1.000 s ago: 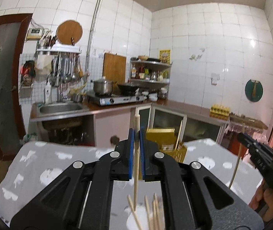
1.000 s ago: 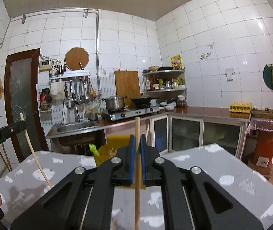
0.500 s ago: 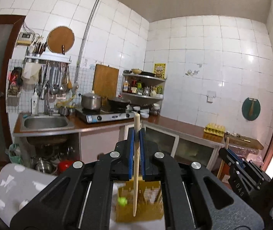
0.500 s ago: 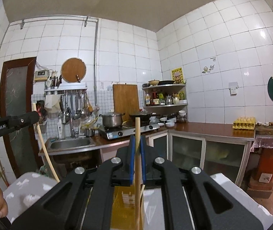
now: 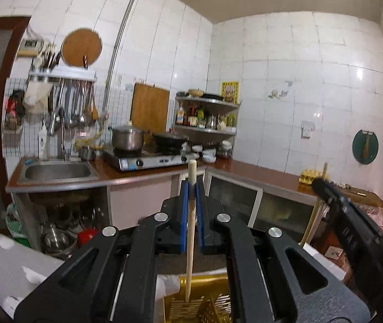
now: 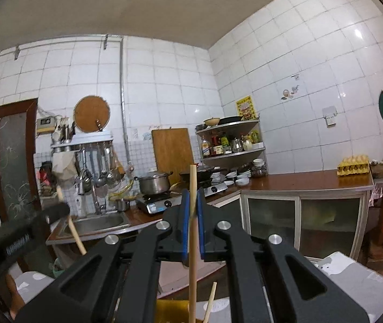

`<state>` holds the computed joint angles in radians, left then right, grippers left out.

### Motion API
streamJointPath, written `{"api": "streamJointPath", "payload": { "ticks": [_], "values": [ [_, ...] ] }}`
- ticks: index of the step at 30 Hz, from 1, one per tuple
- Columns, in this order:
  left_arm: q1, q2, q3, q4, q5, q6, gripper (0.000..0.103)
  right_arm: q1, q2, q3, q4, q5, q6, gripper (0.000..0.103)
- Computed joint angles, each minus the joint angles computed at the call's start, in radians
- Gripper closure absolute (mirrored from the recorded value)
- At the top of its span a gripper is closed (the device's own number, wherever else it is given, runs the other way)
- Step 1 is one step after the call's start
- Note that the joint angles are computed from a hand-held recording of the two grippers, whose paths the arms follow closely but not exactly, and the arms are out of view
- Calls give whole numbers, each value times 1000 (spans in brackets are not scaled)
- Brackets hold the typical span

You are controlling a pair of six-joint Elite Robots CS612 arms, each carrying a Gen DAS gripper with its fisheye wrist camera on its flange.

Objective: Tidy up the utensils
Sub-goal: 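Carry both chopsticks up and lower them into the yellow holder, then open both tools to release the chopsticks in the holder, then move both tools back down toward the remaining chopsticks on the table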

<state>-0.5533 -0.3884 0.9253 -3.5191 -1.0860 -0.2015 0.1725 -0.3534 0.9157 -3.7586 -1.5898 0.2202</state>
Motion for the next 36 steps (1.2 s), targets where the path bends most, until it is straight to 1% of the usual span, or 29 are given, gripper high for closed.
{"api": "streamJointPath", "payload": {
  "ticks": [2,5,7,8,10,12,13,14,15,16,17,18,19,20,21,22,23,24,25,27,28,31,34,36],
  "values": [
    [4,18,-16,24,0,-11,98,1,30,-39,18,-15,4,97],
    [9,39,-28,65,-3,-28,98,0,53,-56,52,6,-18,97],
    [12,45,-25,90,-1,-41,98,-1,62,-61,73,30,-54,97],
    [14,45,-20,105,-2,-54,98,-1,62,-54,83,40,-79,97],
    [15,37,4,112,-9,-70,98,-4,57,-43,115,72,-100,97],
    [14,26,27,109,-3,-74,98,-7,39,-9,150,94,-116,96],
    [12,13,49,104,1,-73,96,-8,26,12,171,96,-121,96],
    [11,2,65,100,2,-74,89,-9,16,29,179,93,-122,95],
    [9,-18,96,92,5,-77,83,-9,4,48,186,85,-122,91],
    [7,-32,117,81,16,-74,71,-8,-14,78,191,61,-115,71],
    [2,-49,146,55,37,-68,61,-8,-26,101,185,47,-105,57],
    [-1,-64,169,39,50,-63,56,-8,-43,133,168,32,-89,39],
    [-5,-89,208,20,65,-59,44,-8,-60,166,150,17,-85,38],
    [-7,-106,237,6,71,-56,37,-6,-74,192,144,2,-93,38],
    [-11,-132,282,-27,83,-51,35,-3,-94,226,144,-26,-106,37],
    [-13,-147,309,-46,94,-48,29,-1,-114,261,141,-49,-110,35],
    [-16,-165,342,-70,108,-46,17,0,-130,288,136,-59,-108,32],
    [-22,-187,386,-100,134,-48,12,1,-149,325,127,-69,-100,27],
    [-26,-197,408,-118,158,-52,6,1,-163,350,122,-75,-93,23],
    [-35,-219,462,-155,200,-59,5,3,-197,417,116,-88,-77,21],
    [-39,-238,504,-163,201,-66,5,4,-211,444,120,-91,-74,20],
    [-41,-271,579,-143,192,-95,5,10,-237,499,137,-95,-73,20],
    [-41,-286,628,-113,178,-124,5,18,-256,547,160,-92,-80,20],
    [-41,-288,651,-86,183,-152,5,26,-259,566,163,-101,-84,20]
  ]
}}
